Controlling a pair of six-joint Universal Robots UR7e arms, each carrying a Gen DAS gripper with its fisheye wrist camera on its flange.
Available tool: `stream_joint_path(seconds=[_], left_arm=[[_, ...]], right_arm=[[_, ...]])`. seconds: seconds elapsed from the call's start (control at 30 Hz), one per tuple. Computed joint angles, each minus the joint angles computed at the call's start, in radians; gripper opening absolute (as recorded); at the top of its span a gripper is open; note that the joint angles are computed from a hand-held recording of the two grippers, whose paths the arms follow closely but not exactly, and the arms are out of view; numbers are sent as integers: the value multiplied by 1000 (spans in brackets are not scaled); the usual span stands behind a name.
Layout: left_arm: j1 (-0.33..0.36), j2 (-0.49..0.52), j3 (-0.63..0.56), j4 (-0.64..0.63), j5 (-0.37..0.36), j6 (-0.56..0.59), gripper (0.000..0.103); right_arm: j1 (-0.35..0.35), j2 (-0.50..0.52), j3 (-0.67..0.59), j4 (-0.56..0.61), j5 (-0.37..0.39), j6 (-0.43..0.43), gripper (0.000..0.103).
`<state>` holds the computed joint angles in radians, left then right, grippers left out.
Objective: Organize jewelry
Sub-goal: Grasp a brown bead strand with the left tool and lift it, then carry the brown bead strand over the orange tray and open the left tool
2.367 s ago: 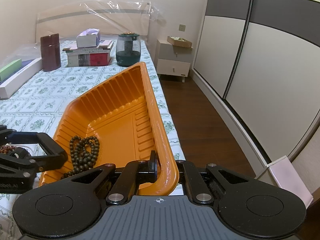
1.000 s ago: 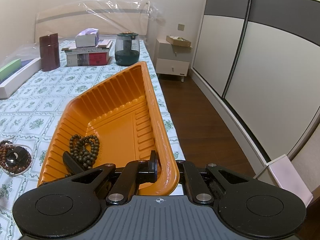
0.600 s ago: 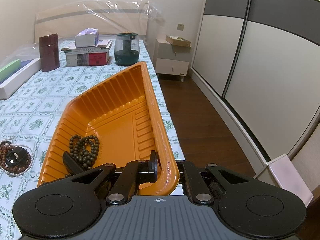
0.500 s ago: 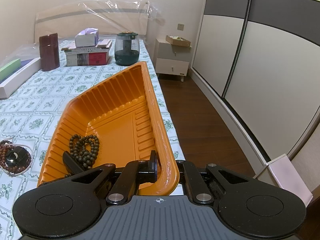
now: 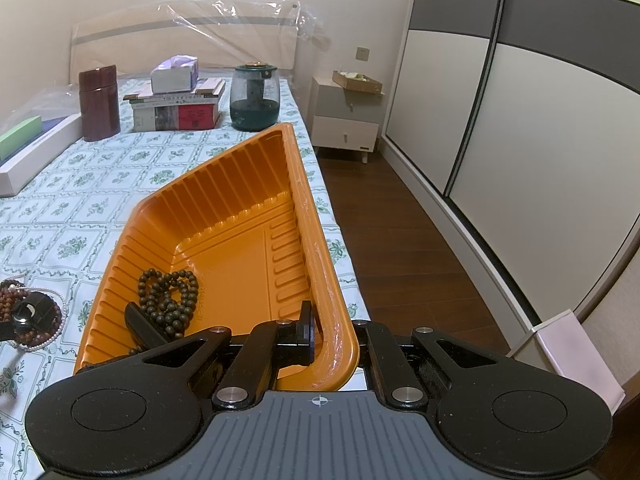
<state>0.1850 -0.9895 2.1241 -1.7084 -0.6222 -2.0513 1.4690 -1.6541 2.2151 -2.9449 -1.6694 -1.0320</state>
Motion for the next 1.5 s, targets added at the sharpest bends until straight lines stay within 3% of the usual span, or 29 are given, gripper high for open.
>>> stream_joint_path(seconds=[0.27, 0.43, 0.6, 1.17, 1.33, 1.5], left_arm=[[25, 4, -7, -43, -18, 71, 15], [8, -6, -7, -16, -34, 75, 6], [-23, -52, -9, 70, -24, 41, 6], [-84, -181, -160, 570, 100, -98, 6], [-81, -189, -196, 585, 166, -66, 6], [-65, -168, -240, 551, 238, 36, 6]], right_arm=[[1, 0, -1, 0, -1, 1, 6], [1, 2, -2, 1, 0, 1, 6], [0, 1, -2, 0, 2, 0, 6], [8, 1, -7, 5, 6, -4, 6], [9, 1, -7, 5, 7, -5, 6], [11, 2, -10, 7, 7, -6, 6]])
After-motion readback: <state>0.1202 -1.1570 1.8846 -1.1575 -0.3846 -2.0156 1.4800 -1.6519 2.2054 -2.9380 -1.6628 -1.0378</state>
